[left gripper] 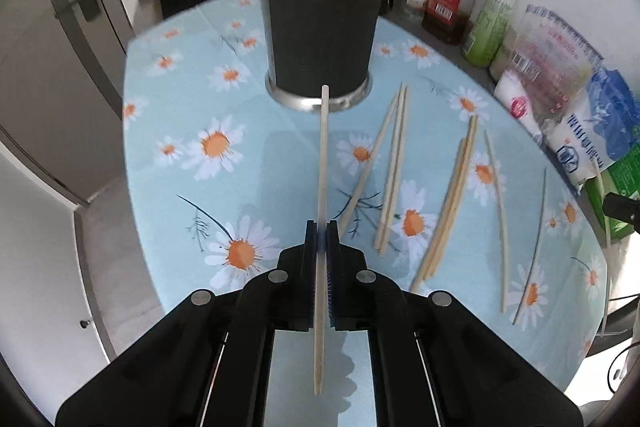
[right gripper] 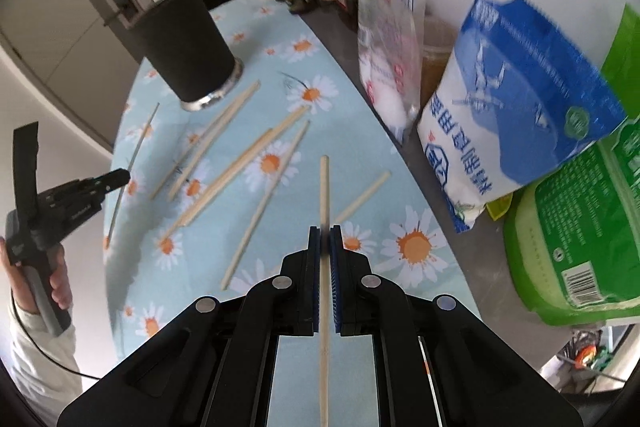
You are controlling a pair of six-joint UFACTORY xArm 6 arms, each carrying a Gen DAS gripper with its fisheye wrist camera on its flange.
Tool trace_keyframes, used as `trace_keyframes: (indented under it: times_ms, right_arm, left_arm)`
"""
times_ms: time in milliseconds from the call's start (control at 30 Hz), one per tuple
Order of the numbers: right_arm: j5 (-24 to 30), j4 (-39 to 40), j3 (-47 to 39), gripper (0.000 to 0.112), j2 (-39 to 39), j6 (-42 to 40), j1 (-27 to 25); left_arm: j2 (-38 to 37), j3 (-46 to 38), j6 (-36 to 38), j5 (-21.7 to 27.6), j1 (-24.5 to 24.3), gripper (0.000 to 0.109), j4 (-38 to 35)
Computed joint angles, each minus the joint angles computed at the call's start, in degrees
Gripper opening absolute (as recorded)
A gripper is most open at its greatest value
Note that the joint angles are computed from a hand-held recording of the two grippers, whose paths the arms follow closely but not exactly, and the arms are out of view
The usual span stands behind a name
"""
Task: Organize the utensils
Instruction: 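Lift the left tool's chopstick into the black holder while the right tool drops its chopstick in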
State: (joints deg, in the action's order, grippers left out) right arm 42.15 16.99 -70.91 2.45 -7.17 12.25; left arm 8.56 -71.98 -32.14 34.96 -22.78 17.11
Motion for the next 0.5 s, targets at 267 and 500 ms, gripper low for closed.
trace_keyframes:
  times_ms: [267,500]
  right_arm:
    - [-1.7,4.2,-0.9,0.005,-1.9,-5.8,0.0]
    - [-3.5,11.2,-4.3,0.005,-2.0,-13.2,0.7]
  left_arm:
    - [-4.7,0.1,-9.4,2.3,-2.2,0.005,8.6]
    - [-7.4,-2.9,-18.6,6.4,-5.0,0.005,17.1]
